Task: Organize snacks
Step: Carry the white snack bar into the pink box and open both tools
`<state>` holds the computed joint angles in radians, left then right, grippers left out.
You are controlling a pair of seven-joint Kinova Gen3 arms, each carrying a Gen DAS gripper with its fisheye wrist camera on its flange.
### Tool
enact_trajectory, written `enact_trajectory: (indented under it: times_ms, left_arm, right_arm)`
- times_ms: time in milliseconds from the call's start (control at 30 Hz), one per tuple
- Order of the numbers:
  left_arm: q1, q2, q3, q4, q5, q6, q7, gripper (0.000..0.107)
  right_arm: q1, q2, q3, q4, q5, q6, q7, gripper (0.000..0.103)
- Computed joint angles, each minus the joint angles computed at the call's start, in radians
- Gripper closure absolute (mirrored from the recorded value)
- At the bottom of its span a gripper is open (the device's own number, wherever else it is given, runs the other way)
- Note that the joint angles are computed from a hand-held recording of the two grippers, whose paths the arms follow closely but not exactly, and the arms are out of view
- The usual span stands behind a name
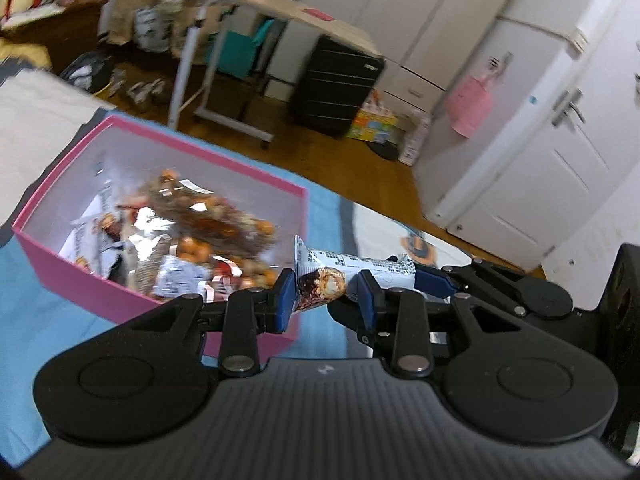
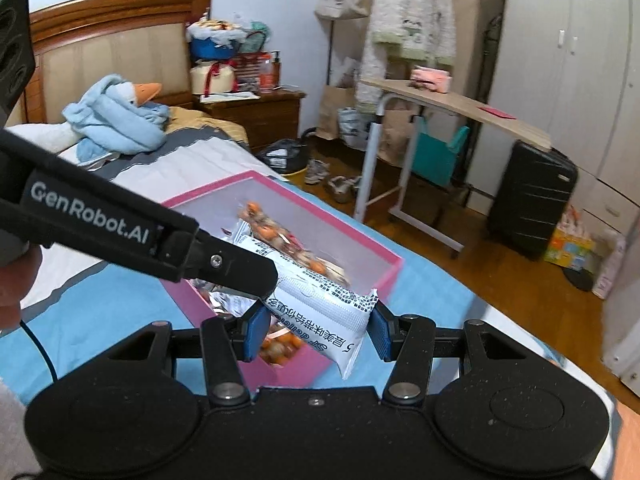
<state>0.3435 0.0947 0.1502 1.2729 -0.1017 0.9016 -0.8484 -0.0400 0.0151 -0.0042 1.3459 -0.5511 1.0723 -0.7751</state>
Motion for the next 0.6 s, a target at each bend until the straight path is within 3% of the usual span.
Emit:
enact_trajectory:
  times_ms: [233, 367, 500, 600]
  left_arm:
    - [-0.024, 0.028, -0.021, 0.010, -0.026, 0.025, -0.027, 0.075]
    - [-0.003, 0.041, -0.030, 0.010, -0.096, 0.032, 0.000, 0.074]
    - [0.025, 0.066, -0.037, 0.025, -0.171, 0.026, 0.043, 0.074]
    - [0.055, 0.090, -0.051, 0.026, -0.236, 0.043, 0.102, 0.065]
  right_arm:
    - [-0.007, 0.103, -0.039, -0.055, -0.018, 0.035, -0.035, 0.046]
    - [-0.001, 0.135, -0.059, -0.058, -0.041, 0.021, -0.034, 0.042]
    - [0.001, 0.142, -0.080, 0.015, -0.067, -0.076, 0.010, 0.037]
    - [-0.008, 0.125, -0.084, 0.063, -0.046, -0.139, 0.021, 0.030]
